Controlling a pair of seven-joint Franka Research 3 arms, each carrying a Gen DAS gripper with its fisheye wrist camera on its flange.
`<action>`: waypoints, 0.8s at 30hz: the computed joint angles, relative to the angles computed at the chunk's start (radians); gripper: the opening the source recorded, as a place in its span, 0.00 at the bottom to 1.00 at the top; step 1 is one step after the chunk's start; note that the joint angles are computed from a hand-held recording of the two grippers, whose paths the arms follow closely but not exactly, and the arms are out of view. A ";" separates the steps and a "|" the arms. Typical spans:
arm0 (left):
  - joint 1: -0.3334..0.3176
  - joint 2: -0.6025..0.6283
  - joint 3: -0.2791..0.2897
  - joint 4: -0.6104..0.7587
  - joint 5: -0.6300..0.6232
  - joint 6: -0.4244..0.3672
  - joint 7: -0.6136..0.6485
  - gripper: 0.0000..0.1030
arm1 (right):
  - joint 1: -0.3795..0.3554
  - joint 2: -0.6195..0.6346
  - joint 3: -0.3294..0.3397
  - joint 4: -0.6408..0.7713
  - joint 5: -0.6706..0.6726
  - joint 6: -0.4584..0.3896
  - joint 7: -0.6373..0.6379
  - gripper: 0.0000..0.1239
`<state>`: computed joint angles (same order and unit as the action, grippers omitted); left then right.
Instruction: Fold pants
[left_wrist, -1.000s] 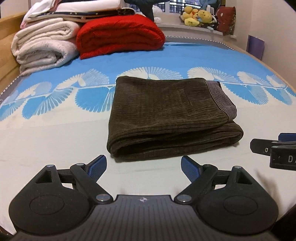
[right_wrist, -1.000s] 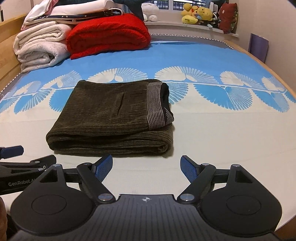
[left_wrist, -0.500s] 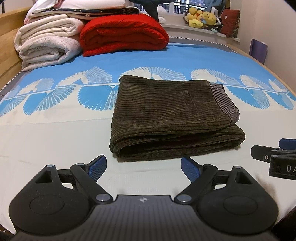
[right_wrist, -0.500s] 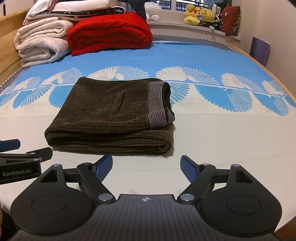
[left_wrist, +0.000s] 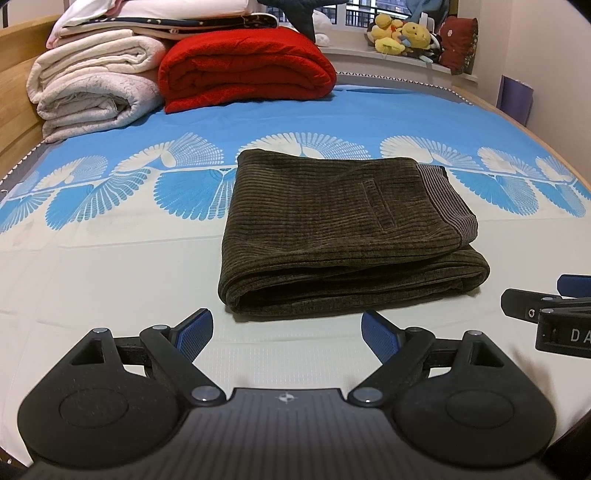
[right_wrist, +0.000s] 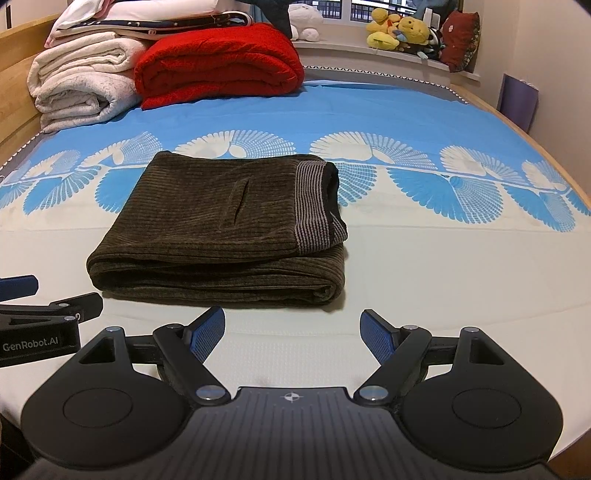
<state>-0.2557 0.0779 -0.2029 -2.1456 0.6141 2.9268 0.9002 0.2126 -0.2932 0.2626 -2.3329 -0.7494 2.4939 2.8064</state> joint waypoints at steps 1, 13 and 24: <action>0.000 0.000 0.000 0.000 -0.003 0.001 0.002 0.88 | 0.000 0.001 0.000 0.000 0.000 0.000 0.000 0.66; 0.002 -0.001 0.000 -0.008 -0.012 0.016 0.019 0.88 | 0.006 0.005 -0.002 0.004 -0.006 -0.008 0.003 0.66; 0.004 -0.002 0.000 -0.013 -0.029 0.027 0.039 0.88 | 0.009 0.007 -0.002 0.007 -0.009 -0.014 0.004 0.66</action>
<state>-0.2512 0.0758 -0.2033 -2.1582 0.5853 2.9535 0.9397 0.2214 -0.2864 0.2604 -2.3255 -0.7588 2.4799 2.8103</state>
